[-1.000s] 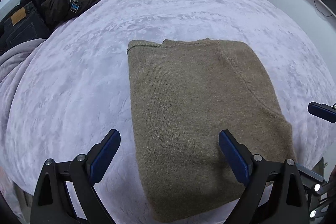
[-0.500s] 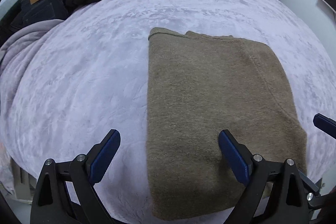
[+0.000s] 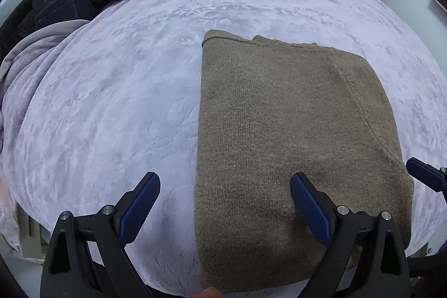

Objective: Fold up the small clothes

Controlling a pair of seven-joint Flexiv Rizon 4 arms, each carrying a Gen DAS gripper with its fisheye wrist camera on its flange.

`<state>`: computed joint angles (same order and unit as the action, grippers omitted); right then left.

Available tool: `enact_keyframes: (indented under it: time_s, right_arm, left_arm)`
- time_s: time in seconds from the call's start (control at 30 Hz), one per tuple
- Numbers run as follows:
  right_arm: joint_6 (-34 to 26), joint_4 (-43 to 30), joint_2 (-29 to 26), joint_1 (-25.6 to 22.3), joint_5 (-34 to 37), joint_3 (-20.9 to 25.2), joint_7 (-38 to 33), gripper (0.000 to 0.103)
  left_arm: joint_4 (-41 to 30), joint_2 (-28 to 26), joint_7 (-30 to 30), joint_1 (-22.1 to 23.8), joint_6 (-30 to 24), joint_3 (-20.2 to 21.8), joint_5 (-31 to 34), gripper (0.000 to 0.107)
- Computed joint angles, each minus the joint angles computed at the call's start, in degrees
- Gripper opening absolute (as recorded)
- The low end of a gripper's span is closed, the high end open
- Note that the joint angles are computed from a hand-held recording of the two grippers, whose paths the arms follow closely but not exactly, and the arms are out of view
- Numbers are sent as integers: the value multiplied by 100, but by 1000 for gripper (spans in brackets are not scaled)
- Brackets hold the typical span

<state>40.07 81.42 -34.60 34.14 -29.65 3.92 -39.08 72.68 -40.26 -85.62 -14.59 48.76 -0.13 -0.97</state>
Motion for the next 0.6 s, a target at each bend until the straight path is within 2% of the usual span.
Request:
enact_keyframes:
  time_s: [0.6]
  right_arm:
    - [-53, -191, -129, -51, 186, -10, -14, 84]
  left_arm:
    - [-293, -212, 89, 18, -162, -69, -149, 95]
